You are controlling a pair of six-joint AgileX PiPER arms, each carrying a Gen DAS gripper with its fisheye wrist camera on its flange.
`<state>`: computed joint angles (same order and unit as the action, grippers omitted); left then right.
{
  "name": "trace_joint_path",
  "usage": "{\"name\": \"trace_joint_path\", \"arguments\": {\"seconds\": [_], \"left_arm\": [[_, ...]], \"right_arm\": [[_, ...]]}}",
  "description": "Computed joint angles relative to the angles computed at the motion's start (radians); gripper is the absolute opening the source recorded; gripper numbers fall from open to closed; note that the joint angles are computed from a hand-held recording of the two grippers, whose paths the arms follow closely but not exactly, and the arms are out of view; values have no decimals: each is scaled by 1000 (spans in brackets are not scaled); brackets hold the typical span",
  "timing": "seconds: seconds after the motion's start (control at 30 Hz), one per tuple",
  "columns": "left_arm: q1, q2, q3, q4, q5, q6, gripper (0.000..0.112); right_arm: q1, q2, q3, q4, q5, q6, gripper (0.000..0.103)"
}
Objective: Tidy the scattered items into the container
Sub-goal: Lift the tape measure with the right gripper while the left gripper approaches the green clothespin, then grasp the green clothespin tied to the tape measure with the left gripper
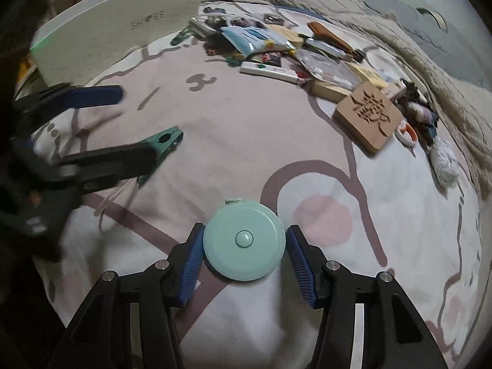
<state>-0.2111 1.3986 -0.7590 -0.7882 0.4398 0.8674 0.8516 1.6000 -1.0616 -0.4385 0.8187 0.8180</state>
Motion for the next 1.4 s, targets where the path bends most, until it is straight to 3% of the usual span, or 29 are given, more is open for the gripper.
{"name": "trace_joint_path", "arguments": {"seconds": [0.13,0.33,0.47,0.67,0.8,1.03,1.1,1.4], "left_arm": [[-25,36,0,52,-26,-41,103],[-6,44,5,50,3,-12,103],[-22,46,-2,114,3,-65,103],[52,48,1,-59,72,130,101],[102,44,1,-117,117,226,84],[142,23,30,-234,157,382,58],[146,19,36,-257,178,420,44],[127,-11,97,-342,140,560,39]], "right_arm": [[-30,-19,25,38,-55,-83,54],[-65,-63,81,109,-137,-193,54],[-76,-88,119,132,-175,-170,54],[-20,-90,116,39,-129,35,54],[35,-75,120,-81,-111,227,54],[18,-54,71,-21,-70,123,53],[15,-51,71,-20,-74,120,53],[-19,-74,107,26,-137,71,53]]}}
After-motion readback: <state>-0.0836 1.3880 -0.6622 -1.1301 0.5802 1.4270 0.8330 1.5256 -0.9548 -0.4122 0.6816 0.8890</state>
